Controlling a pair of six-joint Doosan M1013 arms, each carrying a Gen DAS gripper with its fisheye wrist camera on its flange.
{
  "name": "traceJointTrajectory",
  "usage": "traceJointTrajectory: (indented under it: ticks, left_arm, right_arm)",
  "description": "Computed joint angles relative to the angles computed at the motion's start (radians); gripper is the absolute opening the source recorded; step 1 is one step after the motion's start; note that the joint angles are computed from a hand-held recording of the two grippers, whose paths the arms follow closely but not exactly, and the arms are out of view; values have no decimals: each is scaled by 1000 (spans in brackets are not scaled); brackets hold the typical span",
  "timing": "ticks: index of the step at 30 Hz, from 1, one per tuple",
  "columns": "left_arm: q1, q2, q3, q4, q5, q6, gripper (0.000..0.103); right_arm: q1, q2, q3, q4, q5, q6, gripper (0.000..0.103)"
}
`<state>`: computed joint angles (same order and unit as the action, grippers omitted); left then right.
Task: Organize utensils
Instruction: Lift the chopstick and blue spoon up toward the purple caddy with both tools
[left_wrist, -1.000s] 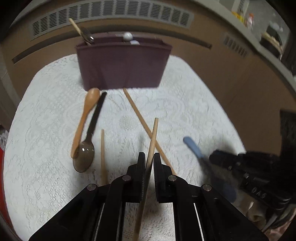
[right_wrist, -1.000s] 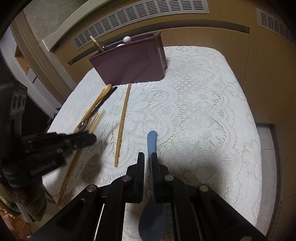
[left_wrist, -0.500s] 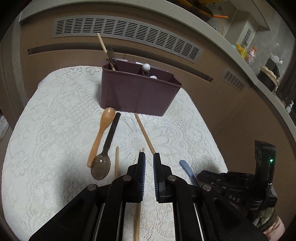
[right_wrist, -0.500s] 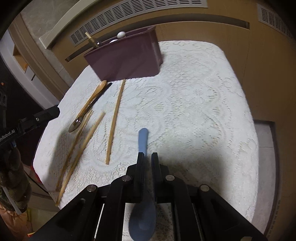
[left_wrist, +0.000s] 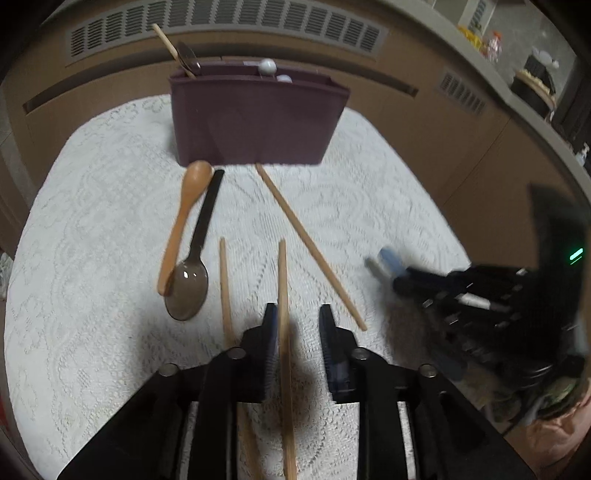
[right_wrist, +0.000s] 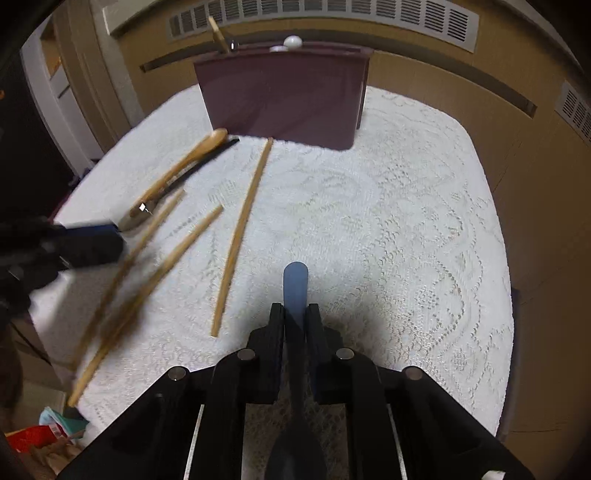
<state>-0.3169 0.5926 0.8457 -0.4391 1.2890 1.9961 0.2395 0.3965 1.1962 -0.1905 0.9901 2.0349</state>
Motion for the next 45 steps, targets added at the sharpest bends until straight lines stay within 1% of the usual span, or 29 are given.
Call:
traceJointTrajectory:
  ticks: [2,5,7,9,10,11,14,15,18,20,22,23,26,34,36,37,41,45]
  left_arm:
    - [-19,13,-10,64,6,-13,31]
    - [-51,35,-34,192,5,-57,31]
    - [-62,50,-55,228,19,-64,30]
    - [-68,59,-70,238,26,-68,27]
    - [-68,63,-77,237,31,-65,22]
    - [-70,62,-76,238,24,-57,17]
    - [-72,51,-53,242,-12,-35,7]
    - [-72,48,-48,238,-19,-30,6]
    - [-63,25,-16,204,-52,-20,6]
    - [-51,-6,24,164,-112,-23,6]
    - [-30,-42,66,89,-175,-13,6]
    - [-15,-66,94,29,-210,7,6]
    - [9,-102,126,-52,-258,30,6]
    - [34,-141,133,-171,-331,91,6]
    - [39,-150,135,-218,-349,121,6]
    - [41,-153,137,-235,-357,134,6]
    - [43,-162,130,-279,-386,167,6]
    - [43,-154,96,-291,-399,175,6]
  right_arm:
    - [-15,-17,11,44,-29,0,11]
    - [-19,-36,22,41,-47,13,12]
    - [-18,-46,31,38,-56,20,12]
    - [-19,-57,43,42,-70,24,12]
    - [-19,-57,44,45,-75,25,12]
    - [-20,-60,47,47,-81,27,12]
    - [-19,-64,51,47,-90,33,12]
    - [-18,-65,53,47,-92,35,12]
    - [-16,-69,56,47,-94,33,12]
    - [-15,-73,59,45,-97,35,12]
    - [-13,-79,63,43,-105,42,12]
    - [-12,-84,67,41,-110,47,12]
    - [-8,-95,70,29,-122,59,12]
    - [11,-108,50,-33,-141,93,11]
    - [18,-111,42,-50,-148,98,10]
    - [21,-112,38,-62,-151,102,8]
    - [33,-116,20,-106,-159,113,6]
    - [39,-116,-7,-136,-165,110,6]
